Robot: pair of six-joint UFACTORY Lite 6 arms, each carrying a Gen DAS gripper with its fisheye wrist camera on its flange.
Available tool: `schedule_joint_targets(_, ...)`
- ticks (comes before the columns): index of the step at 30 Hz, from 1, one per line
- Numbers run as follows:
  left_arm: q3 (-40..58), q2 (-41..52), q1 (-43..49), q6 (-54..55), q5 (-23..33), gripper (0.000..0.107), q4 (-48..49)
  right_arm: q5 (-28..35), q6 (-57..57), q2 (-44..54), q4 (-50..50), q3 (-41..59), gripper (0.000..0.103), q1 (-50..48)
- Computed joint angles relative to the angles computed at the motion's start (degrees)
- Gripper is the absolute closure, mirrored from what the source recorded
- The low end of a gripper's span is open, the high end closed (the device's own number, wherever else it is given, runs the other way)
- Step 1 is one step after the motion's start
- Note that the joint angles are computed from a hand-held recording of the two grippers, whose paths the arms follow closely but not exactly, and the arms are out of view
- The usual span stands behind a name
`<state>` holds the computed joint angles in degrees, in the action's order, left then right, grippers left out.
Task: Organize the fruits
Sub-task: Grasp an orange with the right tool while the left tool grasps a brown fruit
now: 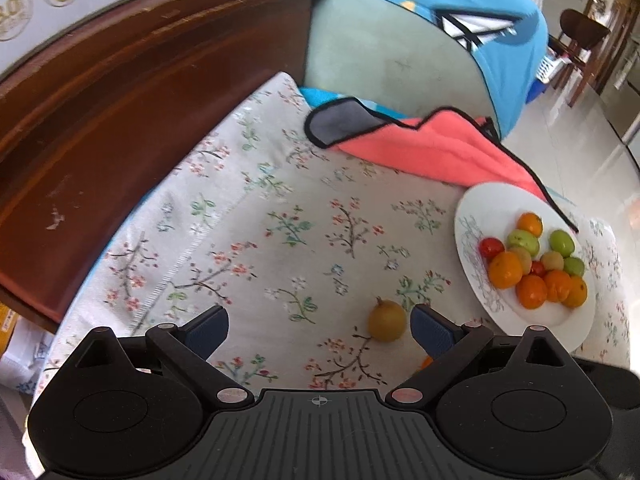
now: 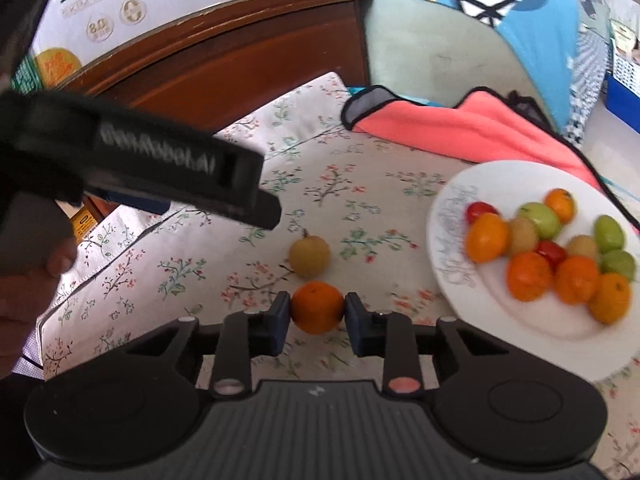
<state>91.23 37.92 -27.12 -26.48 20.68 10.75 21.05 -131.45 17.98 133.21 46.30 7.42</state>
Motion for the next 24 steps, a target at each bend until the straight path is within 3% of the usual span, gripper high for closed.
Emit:
schedule_joint_targets(8,-0.6,1.5,-3.0,0.1,-3.9,0.018,1.6,0.9,10.5,-7.6,-12.7,-6.0,0.074,-7.2)
schedule_joint_targets(19,3.0,7.2,-4.5,-2.2,-5.2,0.056,5.7,3.8,23.4,-13.9,-26.3,-9.2,0.074,-15.8)
schedule_joint_targets(24,3.3,8.2,-4.6,-2.9,-6.4,0.068,6.4,5.0,29.1,-13.8,-30.5,-7.6,0.074,-19.3)
